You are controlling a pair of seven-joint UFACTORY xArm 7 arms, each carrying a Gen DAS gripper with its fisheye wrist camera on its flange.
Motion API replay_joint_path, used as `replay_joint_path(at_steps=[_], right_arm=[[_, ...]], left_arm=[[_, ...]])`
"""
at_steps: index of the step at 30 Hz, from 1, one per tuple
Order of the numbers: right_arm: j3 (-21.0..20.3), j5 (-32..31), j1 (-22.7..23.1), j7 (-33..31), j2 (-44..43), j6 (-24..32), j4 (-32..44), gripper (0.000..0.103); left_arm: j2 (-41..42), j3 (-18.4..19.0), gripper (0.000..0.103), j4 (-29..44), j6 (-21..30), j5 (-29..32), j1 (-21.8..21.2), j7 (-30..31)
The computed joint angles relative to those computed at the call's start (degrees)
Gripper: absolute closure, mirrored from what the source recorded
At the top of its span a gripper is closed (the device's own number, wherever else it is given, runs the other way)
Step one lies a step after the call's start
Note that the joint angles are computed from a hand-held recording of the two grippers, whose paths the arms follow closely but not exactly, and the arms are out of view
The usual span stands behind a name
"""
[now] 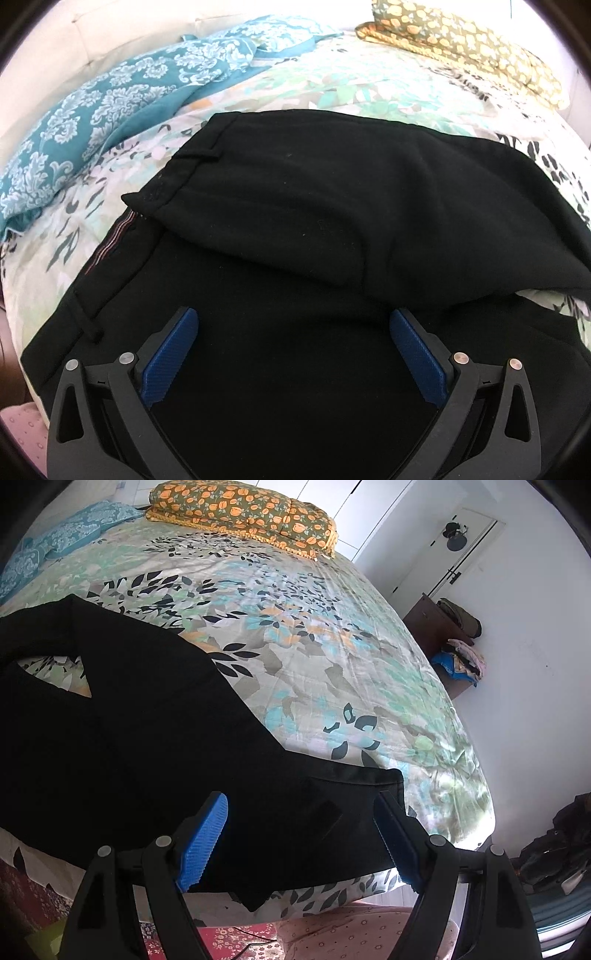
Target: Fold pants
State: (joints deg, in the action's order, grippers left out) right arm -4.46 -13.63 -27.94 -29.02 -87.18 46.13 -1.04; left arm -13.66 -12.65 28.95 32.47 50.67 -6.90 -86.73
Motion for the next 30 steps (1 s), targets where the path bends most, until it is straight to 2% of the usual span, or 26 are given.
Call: replay_joint_path(at_steps=[4, 6, 7, 9, 11, 12, 14, 15, 16, 18, 20, 23, 24, 25, 26, 29, 30], right_arm=[[0.81, -0.52, -0.31, 0.21, 0.23, -0.01, -0.76, 0.022], [-0.74, -0.21, -1.26, -0.25, 1.36, 0.52, 0.03, 0.022], [-2.97, 0.82, -2.1, -0.15, 2.39, 1.4, 1.32, 0.022], [-11.27, 6.26, -5.19, 1.37, 8.48, 4.04, 7.25, 0.022], [-19.72, 13.15, -6.27, 3.75, 15.22, 8.0, 13.75, 0.022], [-25.02, 18.7, -5.88, 5.45, 19.64, 12.33, 18.05, 0.022], [-30.66, 25.67, -4.14, 8.11, 25.56, 20.08, 22.83, 0.022], [-33.84, 30.24, -3.2, 10.29, 28.69, 25.68, 24.27, 0.022], [-35.08, 33.12, -3.19, 11.55, 30.2, 29.03, 24.11, 0.022], [-35.48, 37.37, -3.81, 13.24, 32.23, 33.19, 21.04, 0.022], [-33.87, 39.74, -4.28, 13.26, 34.84, 32.36, 16.75, 0.022], [-28.08, 42.02, -5.75, 11.49, 40.89, 19.75, 11.08, 0.023], [-27.92, 43.73, -6.98, 10.51, 41.25, 16.92, 9.97, 0.024], [-27.89, 45.55, -7.87, 9.71, 41.08, 15.78, 9.41, 0.024], [-25.89, 45.96, -9.19, 9.68, 39.46, 14.02, 9.06, 0.024], [-20.34, 44.57, -10.4, 10.18, 34.81, 8.27, 8.29, 0.024], [-20.07, 44.38, -10.05, 10.61, 34.88, 6.64, 8.25, 0.024]], left_arm=[[-0.24, 0.09, 0.0, -0.25, -0.5, 0.0, 0.13, -0.06], [-0.27, -0.02, 0.0, -0.23, -0.36, 0.01, 0.14, -0.1], [-0.29, -0.03, 0.0, -0.23, -0.34, -0.02, 0.14, -0.08], [-0.41, 0.07, 0.0, -0.47, -0.89, 0.25, 0.33, -0.32], [-0.46, -0.05, 0.0, -0.64, -1.24, 0.74, 0.54, -0.82], [-0.43, -0.28, 0.0, -0.68, -1.25, 1.35, 0.68, -1.46], [-0.35, -0.54, 0.0, -0.72, -1.2, 2.28, 0.77, -2.47], [-0.29, -0.55, 0.0, -0.7, -1.16, 2.58, 0.76, -2.74], [-0.21, -0.56, 0.0, -0.62, -1.02, 2.79, 0.7, -2.95], [-0.18, -0.42, 0.0, -0.58, -0.95, 2.95, 0.54, -3.1], [-0.31, -0.15, 0.0, -0.7, -1.24, 2.86, 0.46, -2.99], [-0.49, 0.07, 0.0, -0.82, -1.57, 2.55, 0.48, -2.63], [-0.55, 0.11, 0.0, -0.87, -1.71, 2.44, 0.52, -2.53], [-0.73, 0.19, 0.0, -1.05, -2.03, 2.38, 0.6, -2.44], [-0.83, 0.19, 0.0, -1.18, -2.3, 2.41, 0.74, -2.49], [-0.78, -0.22, 0.0, -1.32, -2.65, 3.33, 1.22, -3.46], [-0.69, -0.32, 0.0, -1.24, -2.48, 3.41, 1.22, -3.55]])
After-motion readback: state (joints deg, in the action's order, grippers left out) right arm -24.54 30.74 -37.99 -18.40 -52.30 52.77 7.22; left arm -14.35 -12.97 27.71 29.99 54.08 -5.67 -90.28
